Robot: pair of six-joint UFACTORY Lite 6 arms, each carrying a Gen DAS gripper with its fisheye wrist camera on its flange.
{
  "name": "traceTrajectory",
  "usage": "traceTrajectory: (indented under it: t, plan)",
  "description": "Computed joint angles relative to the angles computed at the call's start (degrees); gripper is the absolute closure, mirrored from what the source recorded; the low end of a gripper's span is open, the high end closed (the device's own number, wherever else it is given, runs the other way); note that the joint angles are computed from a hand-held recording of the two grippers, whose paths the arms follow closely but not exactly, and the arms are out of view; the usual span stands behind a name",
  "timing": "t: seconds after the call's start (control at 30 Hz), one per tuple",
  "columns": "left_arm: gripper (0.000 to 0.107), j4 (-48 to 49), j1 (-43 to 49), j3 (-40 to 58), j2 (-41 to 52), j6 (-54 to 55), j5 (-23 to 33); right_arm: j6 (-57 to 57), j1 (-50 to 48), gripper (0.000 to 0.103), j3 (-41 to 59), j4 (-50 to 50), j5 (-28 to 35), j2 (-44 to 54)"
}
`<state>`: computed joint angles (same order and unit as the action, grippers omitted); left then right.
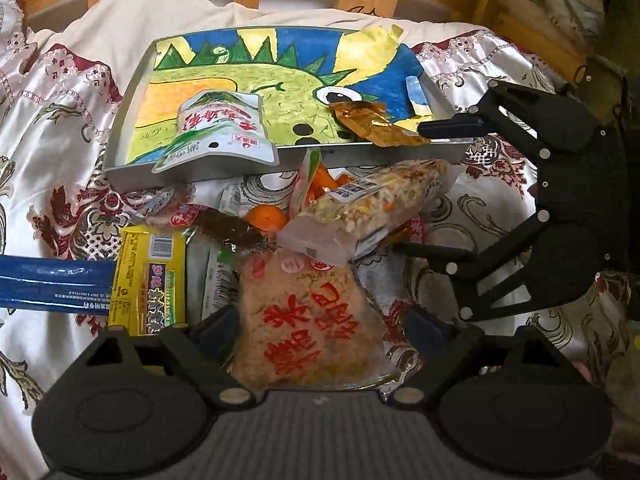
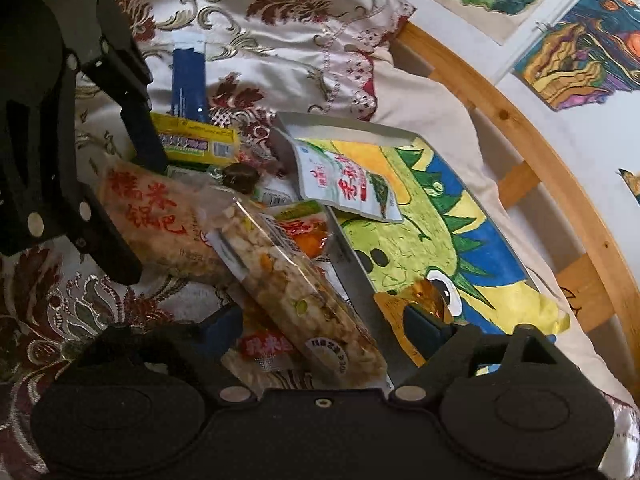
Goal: Organize snacks
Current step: 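Lower left tool onto red-printed rice cracker bag while right tool reaches clear nut bar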
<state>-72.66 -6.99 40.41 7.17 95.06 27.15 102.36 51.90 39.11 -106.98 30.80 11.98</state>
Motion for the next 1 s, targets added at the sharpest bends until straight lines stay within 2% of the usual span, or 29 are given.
traceTrajectory:
  t: [0.2,0.37,0.43,0.5,0.63,0.77,1.0]
  plan:
    - [0.028,1.0,-1.5,-0.2,0.2,-2.5,-3.7,1.9,-0.6,0.029,0.3,-2.3,-1.9,1.0]
    - [0.03,0.9,-2.1,-1.1,-0.5,-3.8,-4.9,2.8,-0.3,0.034,0.6,-2.3,-1.5,1.6]
    - [0.031,1.3,-2.2,-1.2,-0.7,-4.6,-5.0,2.6,-0.1,0.04,0.9,-1.9,-1.5,1.6]
    - [0.031,2.0,-2.3,-1.5,-1.2,-5.7,-5.2,1.8,0.7,0.051,1.1,-0.9,-0.4,1.6]
    - [0.032,4.4,-2.9,-2.4,-2.7,-9.1,-5.7,-1.7,1.4,0.054,2.3,3.6,-0.3,1.6]
    - [0.032,6.6,-3.0,-3.3,-4.2,-12.0,-5.7,-6.0,1.5,0.056,3.9,12.6,-0.9,0.4]
    - [0.031,10.7,-0.8,-4.7,-7.0,-17.3,-2.0,-17.7,-0.4,0.057,2.7,35.0,-4.6,-9.8]
